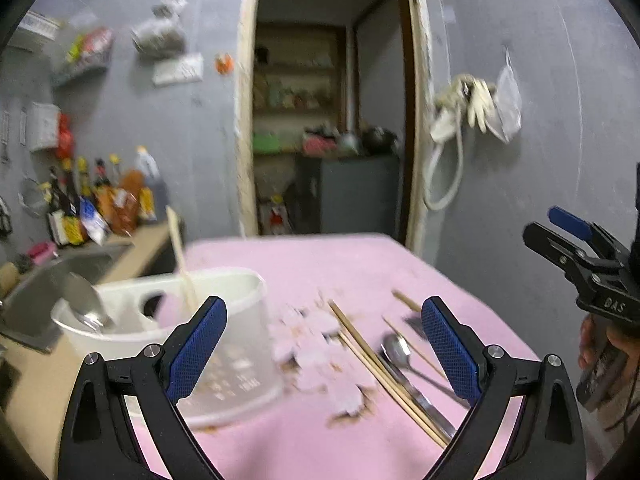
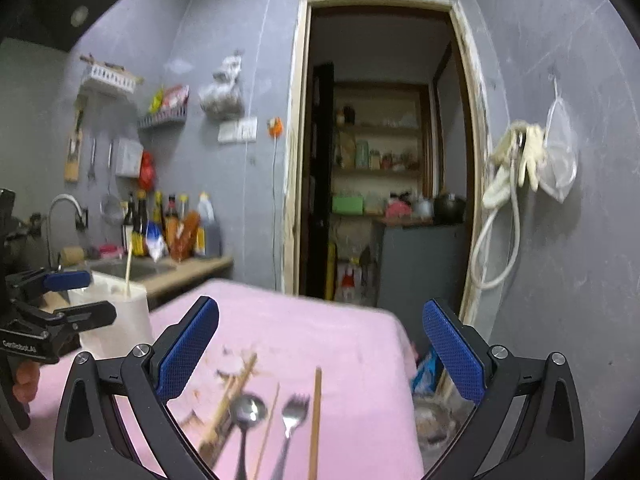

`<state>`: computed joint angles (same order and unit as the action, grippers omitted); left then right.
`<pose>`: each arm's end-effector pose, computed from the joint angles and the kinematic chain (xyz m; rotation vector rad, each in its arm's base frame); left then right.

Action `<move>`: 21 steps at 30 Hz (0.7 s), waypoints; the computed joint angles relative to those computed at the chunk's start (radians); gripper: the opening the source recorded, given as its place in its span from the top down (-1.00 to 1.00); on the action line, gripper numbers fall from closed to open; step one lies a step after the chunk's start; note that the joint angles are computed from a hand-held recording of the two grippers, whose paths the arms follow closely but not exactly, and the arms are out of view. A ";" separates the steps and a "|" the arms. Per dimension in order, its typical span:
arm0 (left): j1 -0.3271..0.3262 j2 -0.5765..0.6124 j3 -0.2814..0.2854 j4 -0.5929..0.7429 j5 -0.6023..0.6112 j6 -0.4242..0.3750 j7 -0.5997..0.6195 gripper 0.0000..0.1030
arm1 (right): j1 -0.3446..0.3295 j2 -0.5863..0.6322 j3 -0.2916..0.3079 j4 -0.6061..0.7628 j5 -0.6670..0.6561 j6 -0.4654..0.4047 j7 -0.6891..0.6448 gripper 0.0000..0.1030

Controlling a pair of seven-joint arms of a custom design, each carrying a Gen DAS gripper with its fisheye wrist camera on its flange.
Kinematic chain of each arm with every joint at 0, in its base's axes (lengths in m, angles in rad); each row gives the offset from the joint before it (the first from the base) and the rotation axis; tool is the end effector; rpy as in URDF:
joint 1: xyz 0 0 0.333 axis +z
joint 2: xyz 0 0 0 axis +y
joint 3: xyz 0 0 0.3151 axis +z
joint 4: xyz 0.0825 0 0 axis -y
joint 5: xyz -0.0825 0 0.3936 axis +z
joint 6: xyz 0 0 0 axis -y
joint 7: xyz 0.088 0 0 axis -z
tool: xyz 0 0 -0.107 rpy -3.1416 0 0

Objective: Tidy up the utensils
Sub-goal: 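Close the left tool on a chopstick while the right tool grasps a darker chopstick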

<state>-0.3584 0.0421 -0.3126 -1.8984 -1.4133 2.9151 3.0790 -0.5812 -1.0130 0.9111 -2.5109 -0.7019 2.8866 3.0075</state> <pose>0.5184 -0.3300 0.5437 -0.7640 2.2251 -1.4956 0.3667 0.2511 0.5477 -1.1522 1.5741 -1.3948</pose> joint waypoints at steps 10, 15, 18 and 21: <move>0.008 0.108 -0.016 0.030 0.557 -0.112 -0.489 -0.62 | 0.170 0.246 -0.135 -0.016 0.010 -0.089 -0.100 -0.74; 0.019 0.193 -0.013 0.127 0.802 -0.253 -0.700 0.01 | 0.316 0.411 -0.277 0.003 0.051 -0.165 -0.202 -0.36; 0.018 0.266 -0.012 0.220 0.915 -0.342 -0.819 0.32 | 0.402 0.478 -0.365 0.011 0.077 -0.179 -0.251 -0.09; 0.016 0.330 -0.018 0.303 0.989 -0.395 -0.906 0.44 | 0.468 0.526 -0.430 0.026 0.077 -0.201 -0.286 0.08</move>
<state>-0.3426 0.3717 -0.3304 -1.5958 -0.4243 2.5201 2.1727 -0.1136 -0.4874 0.4806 -2.4854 -0.6248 2.6855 2.7211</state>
